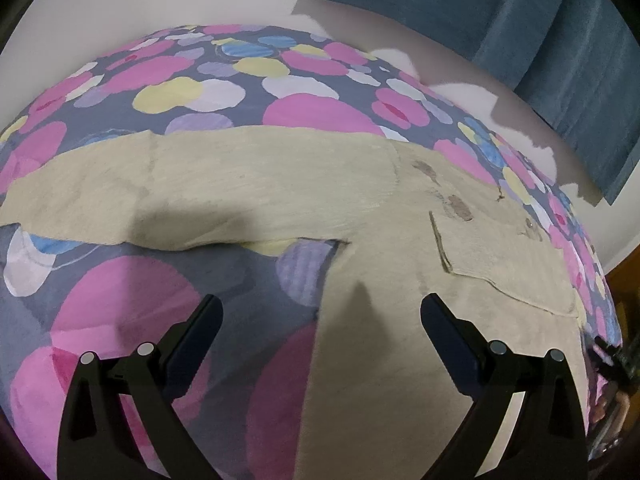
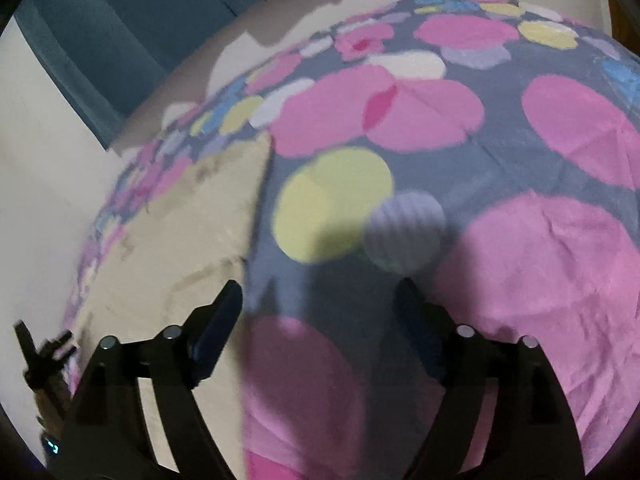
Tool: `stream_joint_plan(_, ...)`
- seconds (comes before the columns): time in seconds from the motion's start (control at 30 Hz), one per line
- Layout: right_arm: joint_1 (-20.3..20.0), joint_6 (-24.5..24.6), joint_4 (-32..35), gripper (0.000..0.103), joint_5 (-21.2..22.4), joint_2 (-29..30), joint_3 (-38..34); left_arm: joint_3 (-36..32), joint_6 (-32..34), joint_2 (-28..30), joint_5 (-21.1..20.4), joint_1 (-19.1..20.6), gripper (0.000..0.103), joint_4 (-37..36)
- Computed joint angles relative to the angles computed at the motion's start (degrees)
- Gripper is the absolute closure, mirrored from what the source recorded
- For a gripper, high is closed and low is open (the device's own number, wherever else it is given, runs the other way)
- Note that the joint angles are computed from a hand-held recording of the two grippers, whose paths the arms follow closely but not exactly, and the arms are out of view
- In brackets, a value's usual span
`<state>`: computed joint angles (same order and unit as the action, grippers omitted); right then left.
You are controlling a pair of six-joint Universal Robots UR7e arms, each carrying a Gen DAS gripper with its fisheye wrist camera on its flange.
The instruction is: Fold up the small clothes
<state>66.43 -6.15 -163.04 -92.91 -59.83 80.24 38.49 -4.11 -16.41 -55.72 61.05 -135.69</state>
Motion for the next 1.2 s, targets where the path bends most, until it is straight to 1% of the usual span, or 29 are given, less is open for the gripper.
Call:
stream_joint_plan(0.07, -0.7, -0.1, -0.4, 0.016, 2.8, -0.6, 0.8, 0.9, -0.7, -0.9, -0.7, 0.4, 0.004, -0.1)
stream_joint_plan(0.2, -1.4, 0.6, -0.5, 0.014, 5.2, -0.8, 1.1, 3.1, -2.1, -3.2, -1.6, 1.4, 0.004, -1.0)
stream_joint_plan(0.33, -1.5, 0.5, -0.4, 0.013, 5.4, -0.9, 1.2, 4.6, -2.6, -5.0, -1.3, 2.4, 0.004, -2.1)
stream_joint_plan(0.47, -1.5, 0.3, -0.2, 0.009, 6.0, -1.1, 1.4, 6.7, -4.0, -7.5, 0.1, 4.0, 0.004, -3.8)
stream_joint_plan(0.63, -1.4, 0.4, -0.3, 0.007, 6.1, -1.1, 1.5, 8.5, -7.3, -10.9, 0.1, 7.1, 0.004, -6.0)
stream_joint_plan(0.77, -1.3, 0.4, -0.4, 0.007, 5.9, -1.1, 1.6, 8.9, -9.4, -12.8, -2.7, 9.7, 0.004, -7.6)
stream_joint_plan(0.87, -1.3, 0.4, -0.4, 0.007, 5.9, -1.1, 1.6, 8.6, -9.2, -13.4, -6.4, 11.5, 0.004, -9.5)
stream_joint_plan(0.97, -1.3, 0.4, -0.4, 0.007, 5.9, -1.1, 1.6, 4.9, -9.4, -12.1, -8.5, 12.6, 0.004, -7.9)
stream_joint_plan(1.2, -1.4, 0.3, -0.3, 0.007, 5.9, -1.1, 1.5, -8.2, -7.2, -5.8, -12.1, 14.7, 0.004, -4.1)
